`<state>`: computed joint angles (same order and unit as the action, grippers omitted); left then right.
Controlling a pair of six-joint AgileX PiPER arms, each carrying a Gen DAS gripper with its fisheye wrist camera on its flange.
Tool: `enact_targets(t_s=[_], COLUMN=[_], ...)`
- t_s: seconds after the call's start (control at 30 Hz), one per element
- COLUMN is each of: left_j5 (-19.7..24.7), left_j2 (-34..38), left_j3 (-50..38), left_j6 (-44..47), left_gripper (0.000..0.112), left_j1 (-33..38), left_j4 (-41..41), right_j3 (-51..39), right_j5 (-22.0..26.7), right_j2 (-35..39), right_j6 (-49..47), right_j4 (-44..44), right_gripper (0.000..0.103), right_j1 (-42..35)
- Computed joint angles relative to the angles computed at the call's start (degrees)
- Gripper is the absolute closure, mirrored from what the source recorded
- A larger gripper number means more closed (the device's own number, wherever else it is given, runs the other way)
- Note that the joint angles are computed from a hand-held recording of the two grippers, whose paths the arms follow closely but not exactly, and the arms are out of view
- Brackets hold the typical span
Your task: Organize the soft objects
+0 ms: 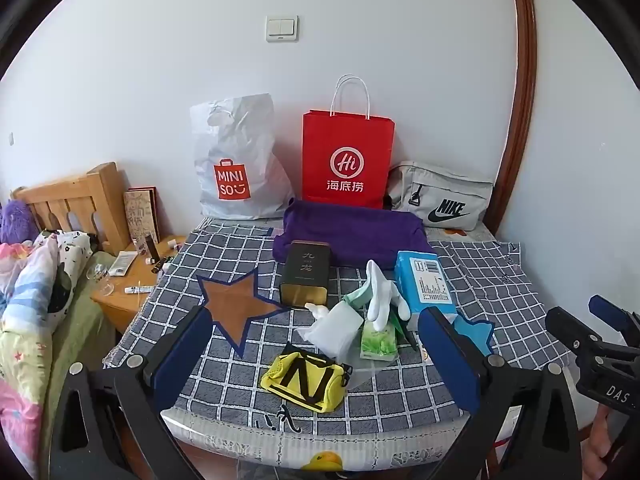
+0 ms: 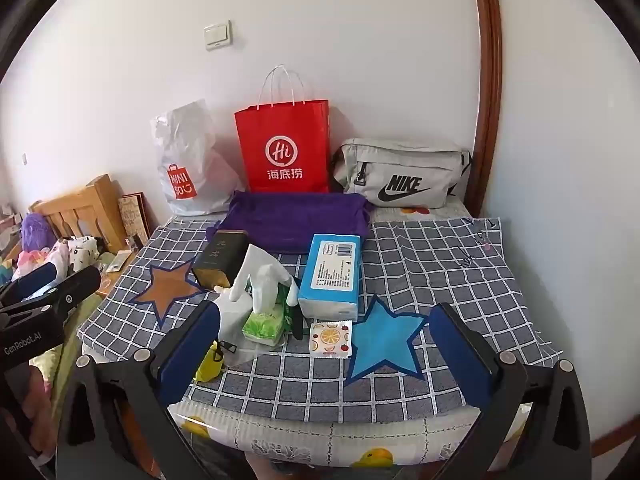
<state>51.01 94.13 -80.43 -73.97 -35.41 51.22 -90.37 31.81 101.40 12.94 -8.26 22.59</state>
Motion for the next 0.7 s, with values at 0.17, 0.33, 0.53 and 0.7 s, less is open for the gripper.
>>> enact_targets(t_s=[0.17, 0.33, 0.53, 0.7], left_j5=[0.2, 0.02, -0.31, -0.45], left_j2=[0.11, 0.07, -0.07, -0.16], left_j3=[-0.38, -0.47, -0.31, -0.24], left_j6=[0.08, 0.42, 0.55, 0.53], left_gripper=[0.009, 0.009, 0.009, 0.009], left_j1=[-0.13, 0.02, 0.19, 0.29], left_j4=[0.23, -0.08, -0.32, -0.41], right_j3=[0.24, -0.21, 0.52, 0.53], right_j5=[-0.1, 0.01, -0.61, -0.71], right_j2=[-0.25, -0.55, -1.21, -1.37], right_j6=[-0.49, -1.59, -0.11, 0.16], right_j4=[0.41, 1.95, 0.83, 0.5], right_gripper=[0.0, 0.0, 0.0, 0.0], right_j1=[0.07, -0.79, -0.14, -0.04])
